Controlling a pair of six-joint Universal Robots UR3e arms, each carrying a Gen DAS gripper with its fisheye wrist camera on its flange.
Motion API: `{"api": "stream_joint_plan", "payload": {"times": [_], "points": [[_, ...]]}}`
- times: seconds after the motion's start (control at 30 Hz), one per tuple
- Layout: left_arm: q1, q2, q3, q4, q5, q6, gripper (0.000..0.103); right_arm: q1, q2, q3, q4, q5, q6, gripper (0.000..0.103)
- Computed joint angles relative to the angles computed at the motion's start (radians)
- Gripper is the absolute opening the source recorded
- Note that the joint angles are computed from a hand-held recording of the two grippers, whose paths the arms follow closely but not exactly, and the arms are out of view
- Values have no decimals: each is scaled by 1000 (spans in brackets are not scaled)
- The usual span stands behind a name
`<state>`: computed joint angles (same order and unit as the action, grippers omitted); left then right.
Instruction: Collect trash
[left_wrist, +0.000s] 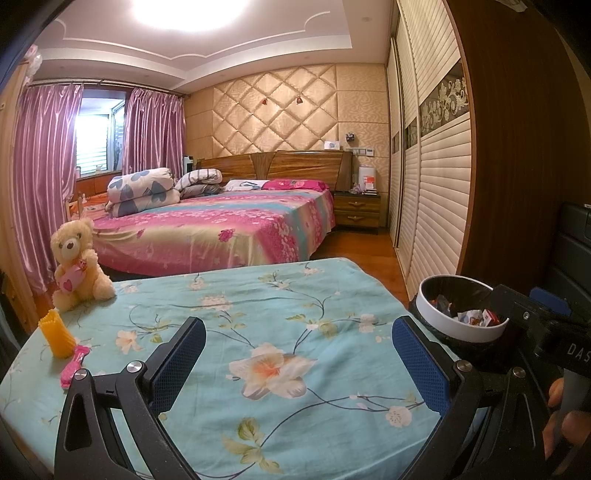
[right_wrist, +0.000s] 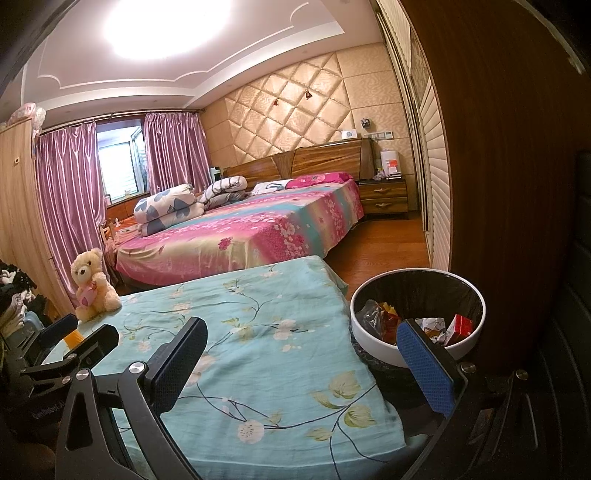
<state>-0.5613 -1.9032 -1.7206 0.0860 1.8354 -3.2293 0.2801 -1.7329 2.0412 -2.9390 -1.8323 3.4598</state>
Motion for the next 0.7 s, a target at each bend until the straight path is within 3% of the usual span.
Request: {"api": "stream_joint_plan", "payload": {"times": [0.7], "points": [[11, -5, 7, -14, -16, -8, 102, 42, 21, -37, 30, -28, 23, 103]]}}
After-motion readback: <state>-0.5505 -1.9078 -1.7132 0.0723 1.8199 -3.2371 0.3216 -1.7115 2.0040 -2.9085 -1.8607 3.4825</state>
